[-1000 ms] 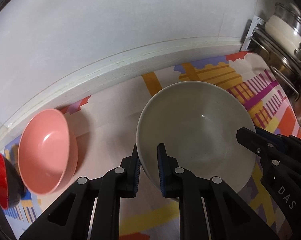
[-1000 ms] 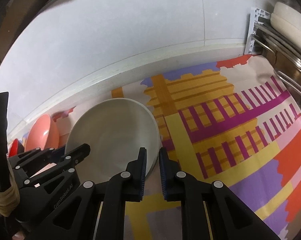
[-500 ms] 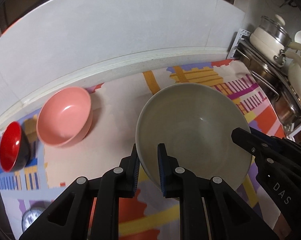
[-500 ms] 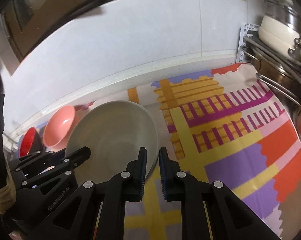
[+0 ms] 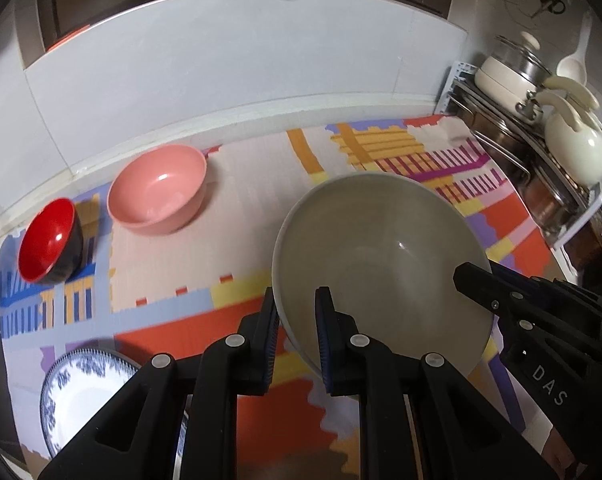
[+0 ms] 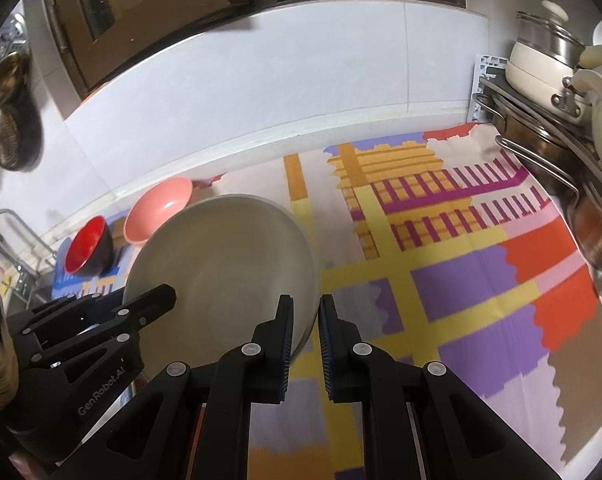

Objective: Organize plates and bowls
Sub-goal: 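Lift the white bowl with both grippers and carry it over the plate stack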

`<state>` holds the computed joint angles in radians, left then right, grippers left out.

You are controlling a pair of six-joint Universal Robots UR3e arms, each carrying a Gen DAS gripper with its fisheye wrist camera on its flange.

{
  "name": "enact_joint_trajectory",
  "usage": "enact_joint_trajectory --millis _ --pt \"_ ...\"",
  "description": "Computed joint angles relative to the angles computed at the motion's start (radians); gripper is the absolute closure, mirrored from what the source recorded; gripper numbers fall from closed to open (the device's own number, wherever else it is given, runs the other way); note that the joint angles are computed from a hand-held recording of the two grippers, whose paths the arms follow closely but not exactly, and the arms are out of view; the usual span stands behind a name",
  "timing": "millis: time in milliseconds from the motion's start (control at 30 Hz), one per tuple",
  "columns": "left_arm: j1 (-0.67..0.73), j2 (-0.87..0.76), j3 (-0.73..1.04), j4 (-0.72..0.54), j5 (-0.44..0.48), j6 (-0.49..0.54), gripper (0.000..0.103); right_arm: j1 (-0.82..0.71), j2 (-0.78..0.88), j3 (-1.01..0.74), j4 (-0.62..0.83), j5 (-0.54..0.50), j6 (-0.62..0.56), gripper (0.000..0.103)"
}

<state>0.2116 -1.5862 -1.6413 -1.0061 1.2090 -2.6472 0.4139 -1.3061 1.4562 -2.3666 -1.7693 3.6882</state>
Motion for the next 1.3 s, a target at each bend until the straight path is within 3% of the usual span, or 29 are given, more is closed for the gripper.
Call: enact_joint_trajectory --millis 500,1300 --pt "0.024 0.174 -0.231 -0.038 0.009 0.102 0.085 0.102 -0.112 0.176 0.018 -0.066 0.099 0.089" --pt "-0.044 0.133 -0.296 -0.007 0.082 0.064 0.084 0.076 -0.155 0.336 -0.004 -0.003 0.115 0.089"
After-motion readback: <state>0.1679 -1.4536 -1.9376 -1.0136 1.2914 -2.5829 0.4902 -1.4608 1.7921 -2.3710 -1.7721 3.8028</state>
